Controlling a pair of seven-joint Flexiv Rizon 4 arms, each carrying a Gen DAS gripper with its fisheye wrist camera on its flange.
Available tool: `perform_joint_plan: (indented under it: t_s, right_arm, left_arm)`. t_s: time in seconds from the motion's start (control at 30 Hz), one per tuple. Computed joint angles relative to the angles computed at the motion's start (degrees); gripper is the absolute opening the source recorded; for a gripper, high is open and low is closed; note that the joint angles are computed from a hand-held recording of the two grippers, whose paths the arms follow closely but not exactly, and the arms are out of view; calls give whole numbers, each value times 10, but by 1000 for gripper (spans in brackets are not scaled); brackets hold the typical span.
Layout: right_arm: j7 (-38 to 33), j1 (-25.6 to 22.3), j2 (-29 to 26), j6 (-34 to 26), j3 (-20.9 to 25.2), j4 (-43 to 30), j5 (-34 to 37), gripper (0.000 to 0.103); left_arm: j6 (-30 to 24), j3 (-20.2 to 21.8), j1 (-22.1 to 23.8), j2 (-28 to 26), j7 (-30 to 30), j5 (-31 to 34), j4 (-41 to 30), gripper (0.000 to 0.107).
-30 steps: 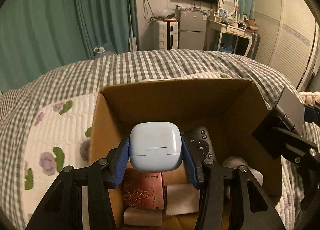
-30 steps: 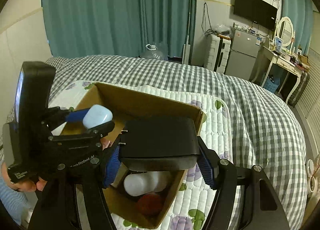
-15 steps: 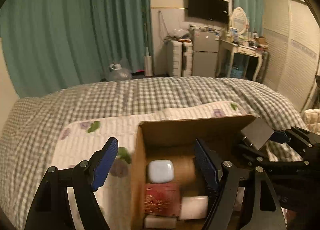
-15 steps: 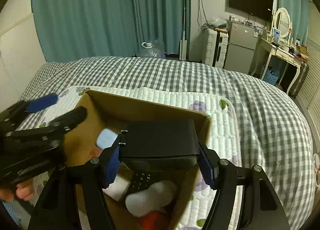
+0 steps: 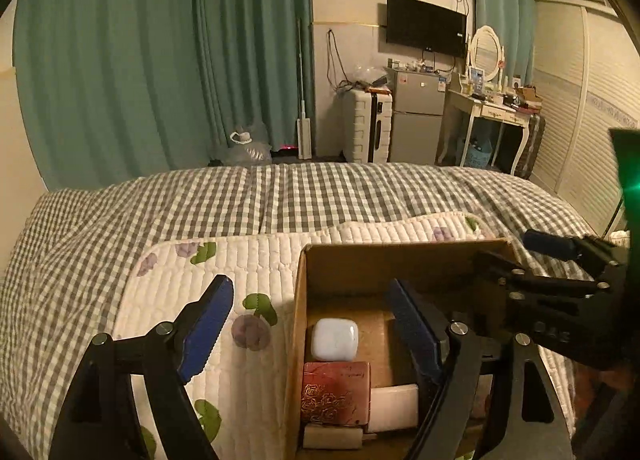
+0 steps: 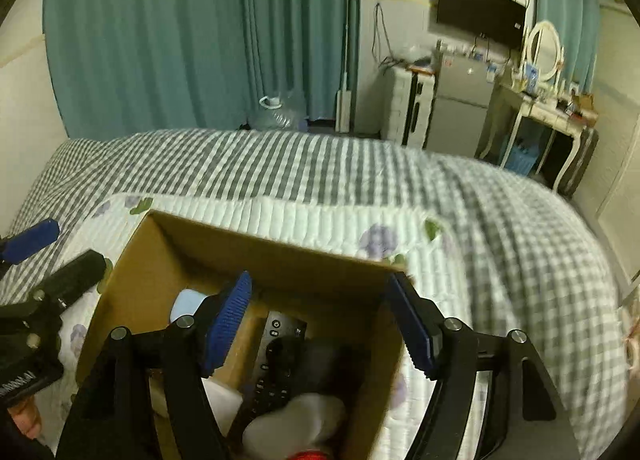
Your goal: Organize rigid objects
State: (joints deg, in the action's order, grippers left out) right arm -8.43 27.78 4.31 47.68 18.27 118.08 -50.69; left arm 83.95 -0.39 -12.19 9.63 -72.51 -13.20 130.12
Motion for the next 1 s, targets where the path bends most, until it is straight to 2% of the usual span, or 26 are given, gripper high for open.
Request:
perform_joint_plan:
  t_s: [0.1,0.17,0.27,0.4,0.5,0.57,0.63,0.73,0.83,0.9,1.0]
  right_arm:
    - [-32,9,30,-49,16,-11,21,70]
    - [-42,13,53,-81,29,-17,28,79]
    - [-42,14,96,-106,47,-20,43,85]
    - [-32,6,154,-158,82,-36,61,89]
    - [-35,0,185,-206,116,-63,53,92]
    - [-19,-8,204,-228,144,-78,38,99]
    - [-14,-14,211,-254,176,-97,22,103]
    - [-2,-27,207,-295,226,-119,-15,103]
    - [17,-37,197,-326,266,-129,-49,103]
    - [32,-36,193,-334,279,-122,-64,103]
    - [71,-23,180,-333,289,-106,-72,103]
  left_arm:
    - [-17,3,-6,31,-2,-7,1,87]
    - [-24,4,-6,58,-10,-5,2,90]
    - [-29,12,-17,104,-4,-6,3,91]
    - [-23,22,-28,169,16,4,7,103]
    - [-50,35,-45,215,34,-5,5,103]
    - [-70,39,-48,246,42,-7,6,103]
    - [-74,45,-57,273,50,-11,13,103]
    - [-74,50,-62,306,51,-17,32,103]
    - [-73,46,-49,333,43,-9,57,103]
    - [-64,33,-20,353,35,16,79,103]
    - [-36,41,-25,365,24,20,115,103]
